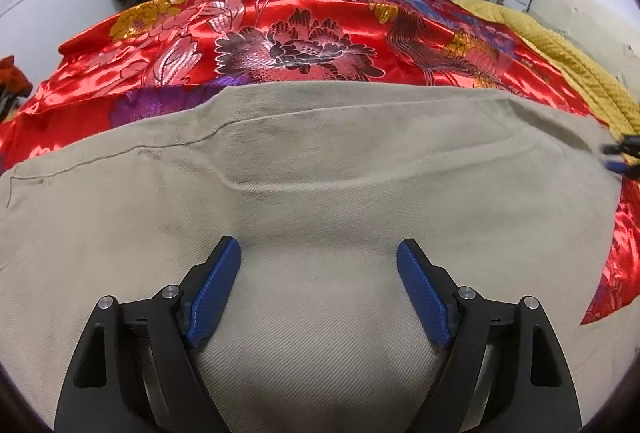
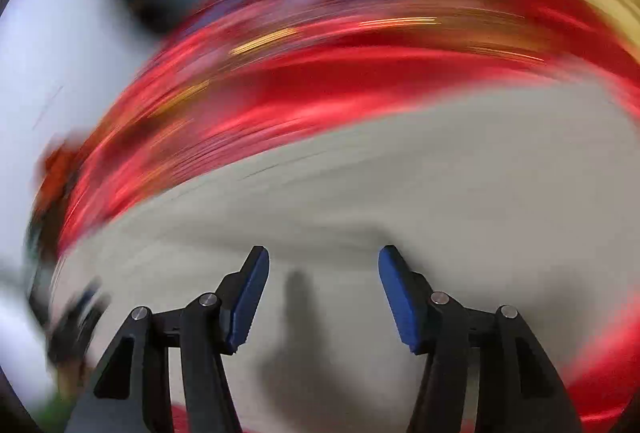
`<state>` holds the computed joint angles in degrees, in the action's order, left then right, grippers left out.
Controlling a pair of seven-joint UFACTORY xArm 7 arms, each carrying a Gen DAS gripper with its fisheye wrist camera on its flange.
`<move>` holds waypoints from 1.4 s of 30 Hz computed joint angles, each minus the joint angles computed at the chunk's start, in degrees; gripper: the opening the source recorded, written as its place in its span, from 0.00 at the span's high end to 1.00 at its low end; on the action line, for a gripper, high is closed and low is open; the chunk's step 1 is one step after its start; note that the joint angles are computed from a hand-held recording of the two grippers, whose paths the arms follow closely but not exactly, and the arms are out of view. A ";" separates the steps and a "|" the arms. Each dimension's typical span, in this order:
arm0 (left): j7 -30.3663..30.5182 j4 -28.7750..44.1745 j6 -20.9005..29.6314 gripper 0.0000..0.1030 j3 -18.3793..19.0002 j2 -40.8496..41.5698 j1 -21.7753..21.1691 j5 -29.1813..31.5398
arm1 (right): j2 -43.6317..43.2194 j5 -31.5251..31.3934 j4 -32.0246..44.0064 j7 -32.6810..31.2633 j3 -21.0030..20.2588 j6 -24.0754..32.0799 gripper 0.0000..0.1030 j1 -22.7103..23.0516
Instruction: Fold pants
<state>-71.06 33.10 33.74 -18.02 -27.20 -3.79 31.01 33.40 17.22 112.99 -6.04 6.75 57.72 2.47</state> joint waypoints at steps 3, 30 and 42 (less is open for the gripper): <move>0.23 0.20 0.37 0.18 0.08 0.19 -0.04 0.02 | -2.24 -5.85 -0.37 7.73 -7.51 -2.18 0.39 -1.93; 3.88 0.08 34.07 0.22 -5.65 -25.90 -19.09 -25.81 | -46.70 5.86 -54.02 -35.37 -16.93 3.80 0.63 -16.25; -0.27 2.17 16.69 0.10 -0.77 -11.78 1.71 -11.46 | -35.60 10.75 -35.65 -24.45 -11.32 1.03 0.51 -0.89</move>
<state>-71.33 35.27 50.42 -18.79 -38.98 -2.08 19.55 -2.20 27.98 77.35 -30.49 -4.57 58.75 1.58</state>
